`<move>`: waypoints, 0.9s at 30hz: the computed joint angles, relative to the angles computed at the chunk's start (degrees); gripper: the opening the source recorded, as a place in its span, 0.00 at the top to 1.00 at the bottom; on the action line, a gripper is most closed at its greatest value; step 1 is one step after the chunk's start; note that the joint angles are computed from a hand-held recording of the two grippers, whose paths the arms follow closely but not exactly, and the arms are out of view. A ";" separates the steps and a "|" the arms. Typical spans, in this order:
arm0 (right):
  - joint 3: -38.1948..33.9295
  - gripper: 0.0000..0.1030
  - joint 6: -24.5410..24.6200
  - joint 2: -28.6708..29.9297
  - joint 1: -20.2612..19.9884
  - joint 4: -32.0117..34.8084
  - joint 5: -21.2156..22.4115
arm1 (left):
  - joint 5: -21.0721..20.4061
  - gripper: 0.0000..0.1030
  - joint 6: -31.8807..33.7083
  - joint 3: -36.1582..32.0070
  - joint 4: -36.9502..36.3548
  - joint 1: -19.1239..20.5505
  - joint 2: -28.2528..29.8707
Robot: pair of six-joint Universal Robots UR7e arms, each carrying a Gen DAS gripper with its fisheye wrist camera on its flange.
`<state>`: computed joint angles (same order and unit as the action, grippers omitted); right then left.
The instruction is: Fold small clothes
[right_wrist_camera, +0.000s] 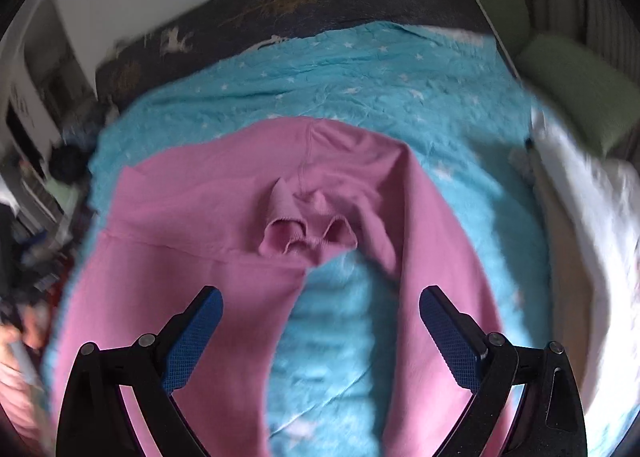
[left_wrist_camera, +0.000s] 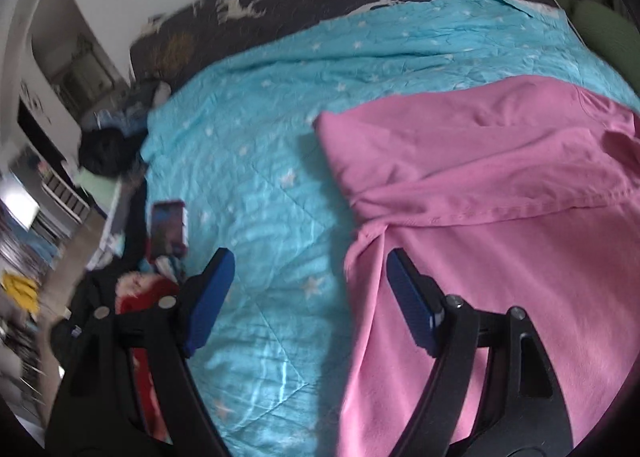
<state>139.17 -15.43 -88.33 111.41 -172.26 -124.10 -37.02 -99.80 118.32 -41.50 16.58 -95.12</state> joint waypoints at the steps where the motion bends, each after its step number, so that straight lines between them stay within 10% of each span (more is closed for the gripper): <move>1: -0.78 0.03 -3.35 3.77 1.54 -3.44 -4.30 | 0.29 0.24 0.32 0.38 -0.61 0.36 -0.23; 4: -2.51 0.03 -19.47 15.54 5.77 -18.45 -16.40 | 1.16 0.24 1.34 1.42 -1.76 1.39 -0.63; 8: -5.20 0.04 -26.75 21.32 6.03 -20.52 -16.90 | 1.59 0.24 3.66 2.56 -7.00 2.96 -2.39; 9: -6.64 0.15 -26.82 23.12 5.97 -20.72 -18.24 | 1.78 0.24 3.58 2.83 -7.54 3.47 -2.75; 11: -9.71 0.87 -19.83 23.20 5.41 -14.48 -20.19 | 2.08 0.24 3.32 3.04 -7.75 3.98 -2.83; 12: -10.36 0.95 -13.84 20.91 3.08 -9.85 -17.56 | 2.18 0.24 3.10 3.09 -7.39 4.23 -2.74; 15: -10.77 0.95 3.24 10.27 -4.36 1.66 -2.82 | 2.04 0.24 2.36 3.01 -6.07 4.85 -2.63; 17: -10.63 0.91 7.25 6.80 -7.27 2.79 -0.38 | 1.97 0.24 1.82 2.87 -5.74 4.97 -2.89; 27: -7.01 0.45 5.41 -0.82 -7.62 6.85 4.00 | 2.92 0.24 6.08 2.77 -10.15 6.16 -0.39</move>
